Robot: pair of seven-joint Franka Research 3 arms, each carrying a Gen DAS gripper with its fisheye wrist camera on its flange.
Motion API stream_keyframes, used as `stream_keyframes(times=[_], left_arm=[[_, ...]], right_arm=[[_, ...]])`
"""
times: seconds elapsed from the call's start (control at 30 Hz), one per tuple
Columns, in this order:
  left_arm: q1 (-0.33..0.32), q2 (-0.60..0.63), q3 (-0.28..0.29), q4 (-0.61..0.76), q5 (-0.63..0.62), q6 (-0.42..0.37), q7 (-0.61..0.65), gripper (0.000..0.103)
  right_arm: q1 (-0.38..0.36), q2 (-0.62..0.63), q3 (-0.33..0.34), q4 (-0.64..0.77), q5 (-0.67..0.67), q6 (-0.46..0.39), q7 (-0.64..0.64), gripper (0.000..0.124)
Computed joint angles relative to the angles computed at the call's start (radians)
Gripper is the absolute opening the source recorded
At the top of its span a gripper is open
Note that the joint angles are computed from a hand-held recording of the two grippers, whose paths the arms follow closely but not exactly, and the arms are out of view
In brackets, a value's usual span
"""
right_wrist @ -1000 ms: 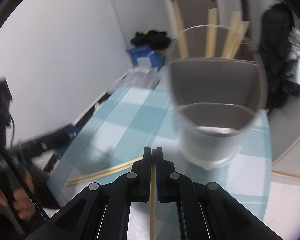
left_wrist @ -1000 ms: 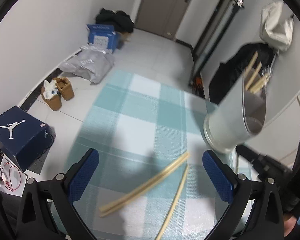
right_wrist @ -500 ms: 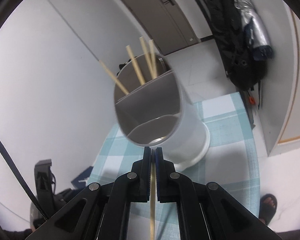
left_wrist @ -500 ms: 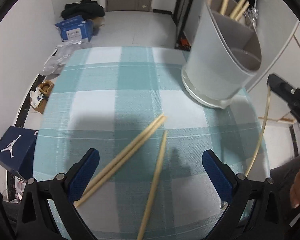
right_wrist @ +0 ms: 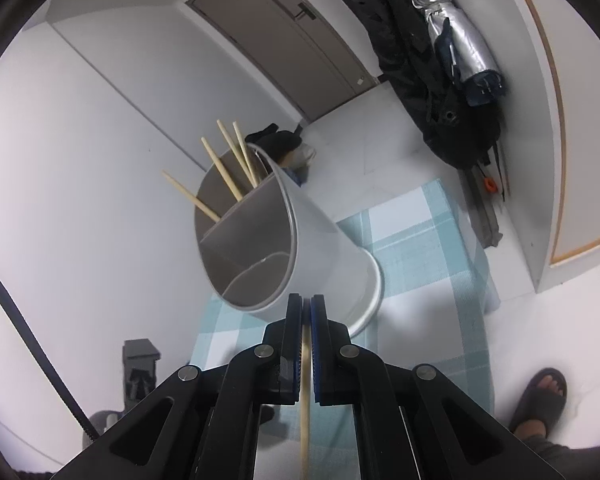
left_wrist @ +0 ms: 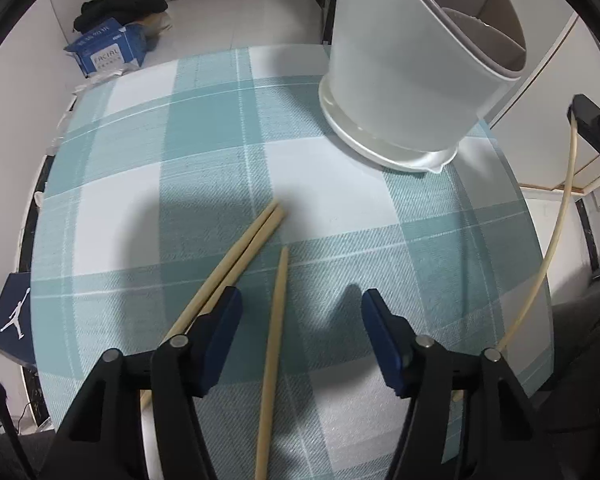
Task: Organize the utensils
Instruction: 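Lift the chopstick with the right gripper while the left gripper grasps another chopstick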
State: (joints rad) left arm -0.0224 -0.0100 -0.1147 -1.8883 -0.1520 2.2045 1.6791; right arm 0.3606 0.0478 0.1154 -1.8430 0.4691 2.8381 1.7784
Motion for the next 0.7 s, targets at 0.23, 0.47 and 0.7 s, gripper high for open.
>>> stream_keyframes(times=[0.23,0.47,0.7], left_arm=[[-0.003,0.050,-0.012,0.082,-0.001,-0.069,0.024,0.026],[-0.015,0.050,-0.022,0.081,0.070,-0.062,0.003,0.004],[-0.021,0.043,-0.024,0.076,0.080,-0.026,0.001,0.001]], right_arm=[[-0.007,-0.003,-0.003,-0.006,0.036,-0.004,-0.002,0.003],[-0.006,-0.007,-0.005,-0.010,0.010,-0.001,0.008,0.003],[0.001,-0.005,-0.006,-0.004,-0.071,-0.006,0.052,0.003]])
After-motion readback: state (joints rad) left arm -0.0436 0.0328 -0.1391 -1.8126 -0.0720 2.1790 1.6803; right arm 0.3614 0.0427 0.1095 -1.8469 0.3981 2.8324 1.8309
